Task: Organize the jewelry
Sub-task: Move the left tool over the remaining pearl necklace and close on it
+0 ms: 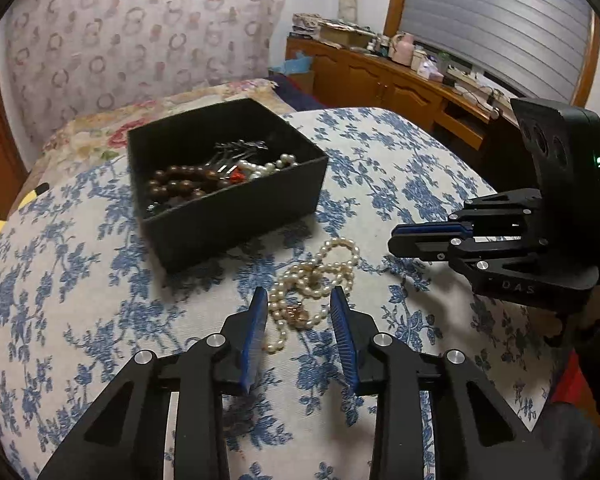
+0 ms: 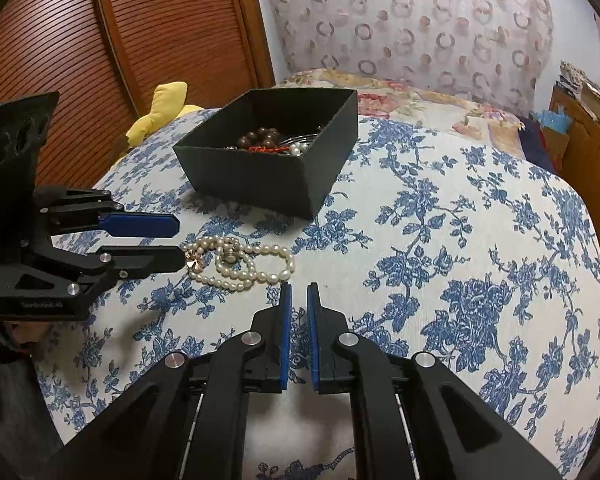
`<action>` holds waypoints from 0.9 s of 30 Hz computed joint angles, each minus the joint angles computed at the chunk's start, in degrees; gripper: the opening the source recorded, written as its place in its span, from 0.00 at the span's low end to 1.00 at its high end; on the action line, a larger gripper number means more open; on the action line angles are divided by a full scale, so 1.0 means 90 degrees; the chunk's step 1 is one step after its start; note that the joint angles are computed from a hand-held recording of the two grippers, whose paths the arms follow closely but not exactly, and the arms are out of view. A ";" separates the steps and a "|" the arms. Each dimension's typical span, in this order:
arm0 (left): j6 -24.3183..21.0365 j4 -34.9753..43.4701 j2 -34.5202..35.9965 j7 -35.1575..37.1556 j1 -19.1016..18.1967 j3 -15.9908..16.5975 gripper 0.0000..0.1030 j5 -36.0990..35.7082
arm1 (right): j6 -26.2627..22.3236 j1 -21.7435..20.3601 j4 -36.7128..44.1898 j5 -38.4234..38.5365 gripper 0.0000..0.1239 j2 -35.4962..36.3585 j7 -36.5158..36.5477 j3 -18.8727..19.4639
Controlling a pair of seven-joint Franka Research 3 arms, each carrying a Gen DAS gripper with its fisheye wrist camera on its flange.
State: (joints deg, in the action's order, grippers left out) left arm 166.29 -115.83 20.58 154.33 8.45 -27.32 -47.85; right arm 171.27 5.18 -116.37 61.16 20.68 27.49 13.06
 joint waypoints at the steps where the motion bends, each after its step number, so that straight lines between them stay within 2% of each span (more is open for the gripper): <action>1: -0.0003 0.0011 0.0017 -0.0049 -0.0041 0.0032 0.27 0.0068 | -0.0010 -0.0016 -0.0008 0.0011 0.07 -0.0005 -0.0015 0.0005; 9: 0.0094 0.0060 0.0169 -0.0658 -0.0159 0.0113 0.23 0.0819 | -0.0026 -0.0037 -0.0017 0.0094 0.07 -0.0009 -0.0099 0.0012; 12: 0.0153 0.0050 0.0218 -0.0901 -0.0150 0.0097 0.17 0.1146 | -0.0047 -0.0026 -0.0017 0.0091 0.07 -0.0024 -0.0109 -0.0003; 15: 0.0262 0.0007 0.0242 -0.0988 -0.0002 -0.0057 0.10 0.1342 | -0.0071 -0.0002 -0.0016 0.0072 0.07 -0.0040 -0.0102 -0.0022; 17: 0.0260 -0.0012 0.0252 -0.1000 0.0155 -0.0200 0.10 0.1398 | -0.0094 0.0028 -0.0001 0.0018 0.07 -0.0031 -0.0046 -0.0051; 20: 0.0256 -0.0043 0.0243 -0.0956 0.0393 -0.0423 0.08 0.1326 | -0.0118 0.0079 0.0048 -0.0113 0.07 0.0017 0.0081 -0.0087; 24: 0.0232 -0.0081 0.0157 -0.0552 0.0868 -0.0848 0.08 0.0720 | -0.0136 0.0116 0.0164 -0.0308 0.07 0.0125 0.0214 -0.0079; 27: 0.0118 -0.0047 0.0084 -0.0284 0.0943 -0.0857 0.08 0.0277 | -0.0137 0.0107 0.0277 -0.0421 0.07 0.0216 0.0277 -0.0028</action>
State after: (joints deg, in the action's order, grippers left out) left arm 167.35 -116.25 21.34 151.77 16.93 -35.03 -45.36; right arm 170.05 6.14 -113.88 57.37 22.63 29.98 12.80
